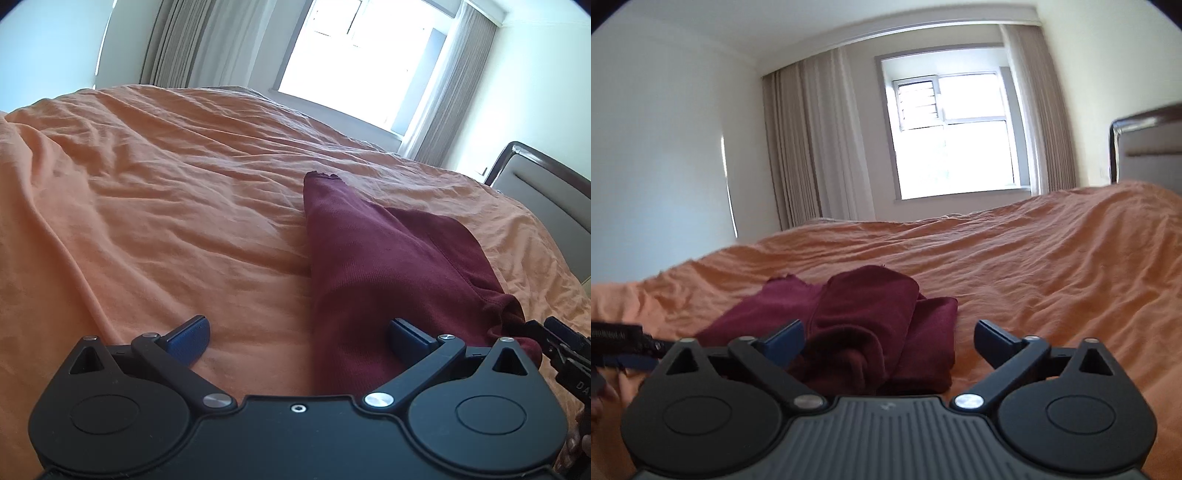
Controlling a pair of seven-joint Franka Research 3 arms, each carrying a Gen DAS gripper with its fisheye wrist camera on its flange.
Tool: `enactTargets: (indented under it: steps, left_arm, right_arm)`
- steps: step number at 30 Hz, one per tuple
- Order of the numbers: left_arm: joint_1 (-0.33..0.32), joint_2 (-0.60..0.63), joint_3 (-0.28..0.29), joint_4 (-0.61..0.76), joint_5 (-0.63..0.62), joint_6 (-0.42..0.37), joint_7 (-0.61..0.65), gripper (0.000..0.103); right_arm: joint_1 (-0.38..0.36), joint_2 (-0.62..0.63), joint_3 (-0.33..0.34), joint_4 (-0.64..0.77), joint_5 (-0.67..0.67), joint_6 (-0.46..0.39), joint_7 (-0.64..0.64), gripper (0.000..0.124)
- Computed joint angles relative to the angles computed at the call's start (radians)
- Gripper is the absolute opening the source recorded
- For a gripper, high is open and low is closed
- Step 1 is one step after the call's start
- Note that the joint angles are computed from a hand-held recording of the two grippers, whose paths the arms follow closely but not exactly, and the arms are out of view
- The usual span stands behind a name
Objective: Fold small clothes
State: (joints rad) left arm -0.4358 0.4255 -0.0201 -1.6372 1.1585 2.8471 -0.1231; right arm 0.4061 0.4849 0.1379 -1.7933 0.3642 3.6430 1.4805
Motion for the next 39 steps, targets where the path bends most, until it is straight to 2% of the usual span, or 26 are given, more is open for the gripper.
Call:
enactTargets:
  steps: [2, 6, 9, 13, 16, 17, 19, 20, 21, 22, 23, 24, 27, 29, 30, 31, 33, 36, 38, 39]
  left_arm:
    - [-0.006, 0.01, 0.005, 0.02, 0.003, -0.016, -0.015, 0.102]
    - [-0.007, 0.045, -0.013, 0.08, -0.051, -0.075, 0.044, 0.102]
    - [-0.009, 0.066, -0.019, 0.111, -0.098, -0.092, 0.109, 0.102]
    - [-0.017, 0.078, -0.013, 0.127, -0.138, -0.096, 0.165, 0.102]
    - [-0.023, 0.08, -0.004, 0.123, -0.151, -0.084, 0.173, 0.102]
    - [-0.024, 0.081, -0.001, 0.123, -0.154, -0.083, 0.177, 0.103]
    - [-0.027, 0.087, 0.0, 0.128, -0.163, -0.085, 0.197, 0.103]
    - [-0.027, 0.09, -0.001, 0.132, -0.169, -0.087, 0.21, 0.103]
    - [-0.028, 0.093, -0.003, 0.135, -0.176, -0.088, 0.224, 0.103]
    - [-0.028, 0.096, -0.005, 0.138, -0.184, -0.09, 0.238, 0.103]
    - [-0.029, 0.099, -0.006, 0.142, -0.192, -0.094, 0.251, 0.103]
    - [-0.033, 0.103, -0.006, 0.149, -0.199, -0.099, 0.259, 0.103]
    - [-0.025, 0.135, -0.033, 0.197, -0.258, -0.113, 0.345, 0.103]
    - [-0.01, 0.163, -0.061, 0.234, -0.321, -0.09, 0.432, 0.103]
    - [-0.008, 0.175, -0.069, 0.248, -0.348, -0.074, 0.466, 0.102]
    - [-0.009, 0.187, -0.074, 0.263, -0.372, -0.059, 0.496, 0.103]
    - [-0.047, 0.199, -0.042, 0.29, -0.384, -0.082, 0.501, 0.103]
    - [-0.081, 0.204, -0.01, 0.299, -0.378, -0.096, 0.508, 0.103]
    - [-0.076, 0.201, -0.018, 0.288, -0.4, -0.093, 0.521, 0.103]
    - [-0.067, 0.196, -0.026, 0.274, -0.417, -0.085, 0.529, 0.103]
  right_arm:
    - [-0.082, 0.026, 0.07, 0.04, -0.075, -0.033, 0.105, 0.103]
    - [-0.115, 0.094, 0.095, 0.158, -0.119, -0.138, 0.181, 0.103]
    - [-0.073, 0.137, 0.049, 0.25, -0.065, -0.224, 0.198, 0.097]
    - [-0.004, 0.16, -0.025, 0.3, -0.012, -0.251, 0.194, 0.081]
    - [-0.021, 0.161, 0.01, 0.289, -0.03, -0.24, 0.171, 0.074]
    - [0.0, 0.161, -0.016, 0.294, -0.021, -0.257, 0.163, 0.071]
    - [0.074, 0.165, -0.105, 0.306, 0.025, -0.285, 0.153, 0.048]
    - [0.074, 0.166, -0.106, 0.302, 0.027, -0.277, 0.156, 0.044]
    - [0.044, 0.165, -0.073, 0.291, -0.008, -0.253, 0.187, 0.033]
    - [0.002, 0.167, -0.015, 0.29, 0.004, -0.236, 0.156, 0.025]
    - [-0.018, 0.167, 0.007, 0.287, -0.005, -0.225, 0.156, 0.022]
    - [-0.018, 0.166, 0.005, 0.286, -0.006, -0.21, 0.152, 0.013]
    - [-0.051, 0.154, 0.033, 0.268, -0.046, -0.149, 0.137, 0.01]
    - [-0.018, 0.14, -0.011, 0.261, -0.016, -0.132, 0.12, 0.009]
    - [0.016, 0.134, -0.054, 0.26, 0.022, -0.128, 0.102, 0.006]
    - [0.022, 0.133, -0.065, 0.26, 0.038, -0.13, 0.092, 0.006]
    - [0.01, 0.133, -0.058, 0.263, 0.055, -0.167, 0.094, 0.006]
    - [0.076, 0.141, -0.142, 0.273, 0.105, -0.251, 0.078, 0.007]
    - [0.104, 0.139, -0.167, 0.254, 0.117, -0.223, 0.072, 0.008]
    - [0.135, 0.136, -0.203, 0.249, 0.143, -0.22, 0.068, 0.011]
